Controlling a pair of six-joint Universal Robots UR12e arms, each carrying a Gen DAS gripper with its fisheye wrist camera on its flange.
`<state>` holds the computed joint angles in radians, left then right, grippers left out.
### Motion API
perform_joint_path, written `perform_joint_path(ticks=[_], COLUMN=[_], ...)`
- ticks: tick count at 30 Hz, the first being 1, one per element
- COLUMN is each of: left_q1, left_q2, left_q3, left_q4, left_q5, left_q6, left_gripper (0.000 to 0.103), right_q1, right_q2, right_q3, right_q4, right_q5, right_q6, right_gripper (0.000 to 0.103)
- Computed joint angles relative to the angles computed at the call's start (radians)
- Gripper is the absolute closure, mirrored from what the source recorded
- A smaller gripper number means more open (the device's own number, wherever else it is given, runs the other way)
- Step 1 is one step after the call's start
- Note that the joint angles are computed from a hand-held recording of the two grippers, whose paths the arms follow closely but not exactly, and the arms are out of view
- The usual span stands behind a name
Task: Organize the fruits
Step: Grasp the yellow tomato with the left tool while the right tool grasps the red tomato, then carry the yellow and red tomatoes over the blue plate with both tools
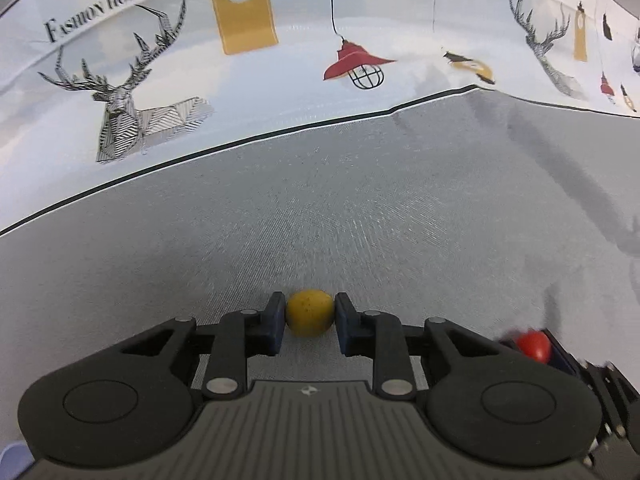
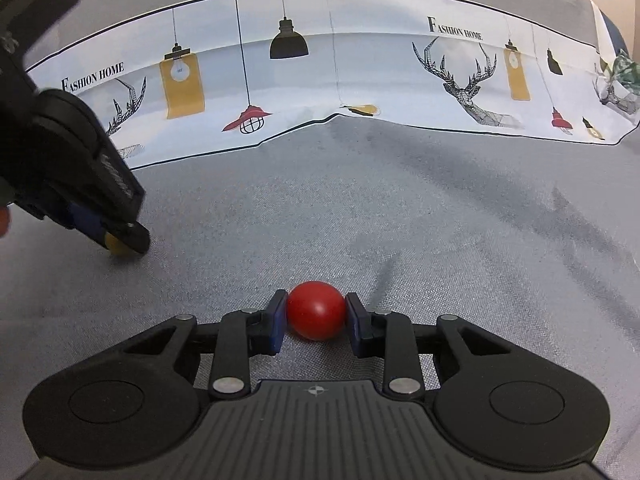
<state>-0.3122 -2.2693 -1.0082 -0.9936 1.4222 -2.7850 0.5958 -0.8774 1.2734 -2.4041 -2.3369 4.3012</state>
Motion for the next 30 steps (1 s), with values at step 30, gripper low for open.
perform_joint_path(ticks=[30], left_q1=[0.363], left_q2=[0.706], left_q3=[-0.669], left_q4=[-0.013], left_q5=[-0.109], left_q6=[0.007], left_gripper=[0.074], right_q1=[0.271], right_q2=[-0.079], right_q3=[-0.155], right_q4=[-0.215], right_q5=[0.013], right_q6=[-0.268], right_gripper=[0.071])
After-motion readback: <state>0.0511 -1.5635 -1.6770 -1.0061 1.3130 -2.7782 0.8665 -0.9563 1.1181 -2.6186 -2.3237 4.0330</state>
